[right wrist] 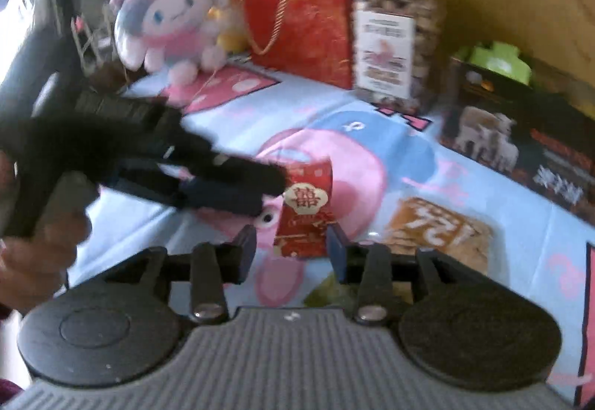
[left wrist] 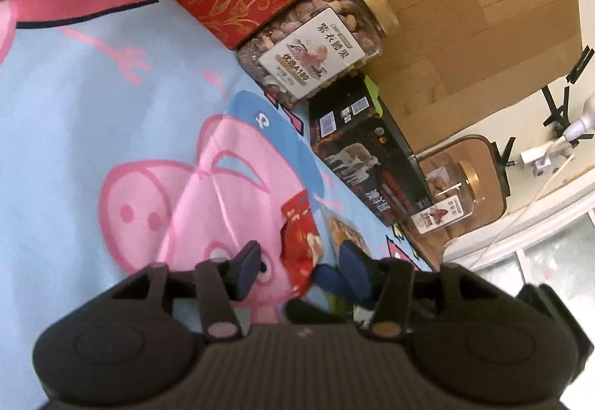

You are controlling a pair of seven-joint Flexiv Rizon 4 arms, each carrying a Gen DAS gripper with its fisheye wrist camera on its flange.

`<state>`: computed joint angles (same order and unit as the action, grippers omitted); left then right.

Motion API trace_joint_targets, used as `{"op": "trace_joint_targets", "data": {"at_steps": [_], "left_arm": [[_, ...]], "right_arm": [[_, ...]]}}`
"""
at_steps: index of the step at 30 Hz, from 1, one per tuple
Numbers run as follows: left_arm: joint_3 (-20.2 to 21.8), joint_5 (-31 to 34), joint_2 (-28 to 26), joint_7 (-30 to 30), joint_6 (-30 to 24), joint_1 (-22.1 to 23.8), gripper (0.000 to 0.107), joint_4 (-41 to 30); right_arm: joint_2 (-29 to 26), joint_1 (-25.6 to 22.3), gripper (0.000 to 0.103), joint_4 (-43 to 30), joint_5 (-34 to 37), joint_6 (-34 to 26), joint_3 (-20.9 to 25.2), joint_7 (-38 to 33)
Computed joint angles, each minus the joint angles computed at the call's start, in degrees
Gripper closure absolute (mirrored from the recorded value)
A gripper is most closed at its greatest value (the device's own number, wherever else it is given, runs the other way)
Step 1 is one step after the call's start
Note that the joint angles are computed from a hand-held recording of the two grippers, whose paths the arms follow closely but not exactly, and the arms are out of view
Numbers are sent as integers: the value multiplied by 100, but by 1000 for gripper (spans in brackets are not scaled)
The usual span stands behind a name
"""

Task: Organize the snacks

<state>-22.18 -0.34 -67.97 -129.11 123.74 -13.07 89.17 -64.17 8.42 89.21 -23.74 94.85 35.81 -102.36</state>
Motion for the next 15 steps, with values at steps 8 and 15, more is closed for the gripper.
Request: {"op": "trace_joint_targets", "data": {"at_steps": [8,15], "left_arm": [[-46,60,25,126,-265,-84,90,-228],[-105,94,6,1120,-1099,-376,93,-1547]], "right_arm": [[134,483,99,166,-106,892,-742,543],[621,1508,101,481,763,2769,-2349,566]]}}
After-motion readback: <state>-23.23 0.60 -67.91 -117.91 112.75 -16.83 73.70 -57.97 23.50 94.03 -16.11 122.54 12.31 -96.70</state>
